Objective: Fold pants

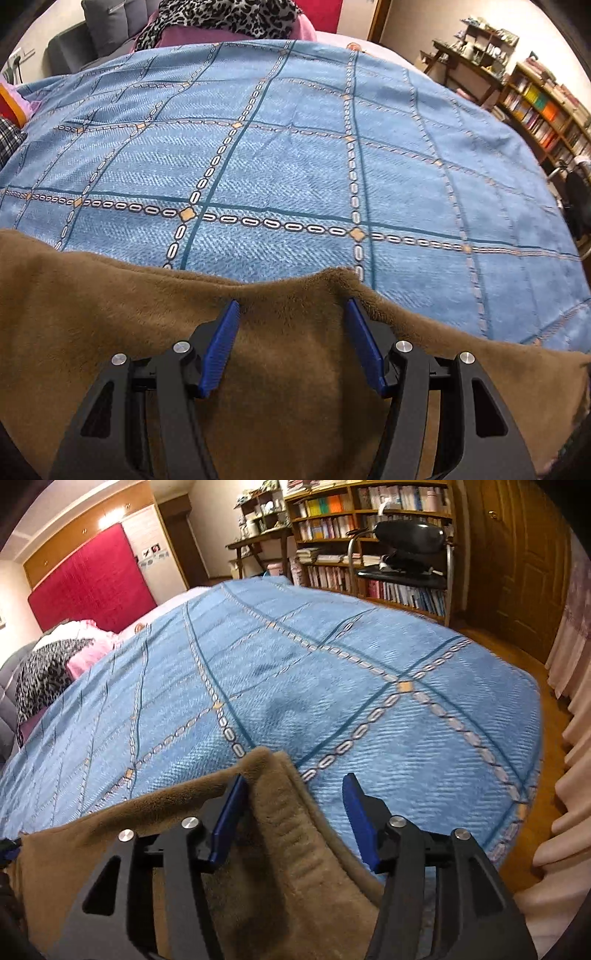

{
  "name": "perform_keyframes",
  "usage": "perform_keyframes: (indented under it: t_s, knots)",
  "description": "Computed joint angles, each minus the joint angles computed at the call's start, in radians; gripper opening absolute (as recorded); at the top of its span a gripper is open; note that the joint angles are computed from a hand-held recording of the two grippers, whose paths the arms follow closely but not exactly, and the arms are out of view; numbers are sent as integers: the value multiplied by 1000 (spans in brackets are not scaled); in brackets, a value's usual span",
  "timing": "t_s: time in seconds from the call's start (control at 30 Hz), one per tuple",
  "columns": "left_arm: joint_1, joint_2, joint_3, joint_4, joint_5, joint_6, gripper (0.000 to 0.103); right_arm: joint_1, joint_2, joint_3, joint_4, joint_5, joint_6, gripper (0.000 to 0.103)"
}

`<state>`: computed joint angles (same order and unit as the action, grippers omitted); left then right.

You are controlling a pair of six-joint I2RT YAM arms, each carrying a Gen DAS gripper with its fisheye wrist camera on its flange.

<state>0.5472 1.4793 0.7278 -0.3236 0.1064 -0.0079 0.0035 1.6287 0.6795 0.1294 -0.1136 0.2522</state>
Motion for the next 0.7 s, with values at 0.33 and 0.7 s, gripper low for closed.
perform_keyframes:
  t_s: [0.33,0.7]
  knots:
    - [-8,-140,-53,-31,11,-42,67,-130,-376,-157,-141,-110,-26,55]
    - [-288,-506,-140,-184,-106,-111,76,-59,-239,-251,-23,26,-35,55]
